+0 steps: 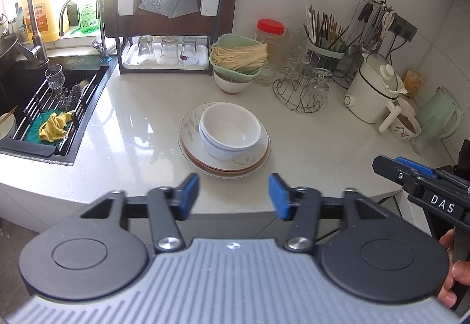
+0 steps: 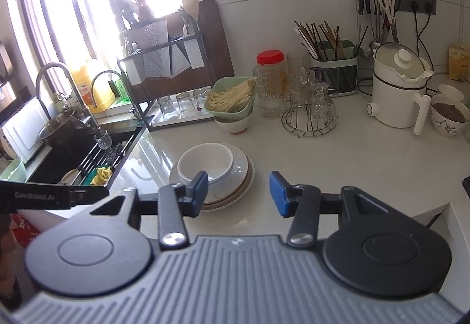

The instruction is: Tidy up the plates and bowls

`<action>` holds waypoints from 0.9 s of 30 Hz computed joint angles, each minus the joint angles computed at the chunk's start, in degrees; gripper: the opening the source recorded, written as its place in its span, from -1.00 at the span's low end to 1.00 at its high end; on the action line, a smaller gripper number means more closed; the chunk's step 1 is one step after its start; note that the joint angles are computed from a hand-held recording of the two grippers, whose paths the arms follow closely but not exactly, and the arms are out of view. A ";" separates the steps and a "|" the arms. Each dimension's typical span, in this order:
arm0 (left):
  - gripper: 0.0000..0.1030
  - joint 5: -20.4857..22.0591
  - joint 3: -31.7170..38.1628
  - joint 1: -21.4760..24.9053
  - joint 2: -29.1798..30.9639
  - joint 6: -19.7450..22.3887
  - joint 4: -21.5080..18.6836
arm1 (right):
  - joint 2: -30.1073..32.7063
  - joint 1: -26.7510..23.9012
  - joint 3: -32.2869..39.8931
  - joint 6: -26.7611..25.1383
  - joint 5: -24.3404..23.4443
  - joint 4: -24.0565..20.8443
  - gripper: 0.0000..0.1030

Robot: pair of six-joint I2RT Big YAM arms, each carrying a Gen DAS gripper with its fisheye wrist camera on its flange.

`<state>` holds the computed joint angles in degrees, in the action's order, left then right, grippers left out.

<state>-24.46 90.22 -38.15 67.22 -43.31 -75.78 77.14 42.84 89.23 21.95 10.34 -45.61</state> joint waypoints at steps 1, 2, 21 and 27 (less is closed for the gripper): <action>0.63 -0.11 -0.05 0.08 -0.03 -0.01 0.09 | 0.16 0.00 0.14 -0.13 0.07 -0.27 -0.05; 0.70 -0.06 -0.12 0.16 -0.04 0.03 0.14 | 0.26 0.05 0.25 -0.04 0.19 -0.62 -0.05; 0.92 -0.64 0.59 0.17 0.90 0.29 -1.41 | 0.31 0.09 -0.36 0.81 1.43 -0.20 0.77; 0.92 -1.59 0.95 0.03 0.94 -0.57 -1.63 | 0.17 0.10 -0.30 0.10 1.95 0.41 0.77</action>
<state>-26.04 91.17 -38.12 68.17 -43.88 -77.41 77.31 42.94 88.93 22.05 12.29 -45.20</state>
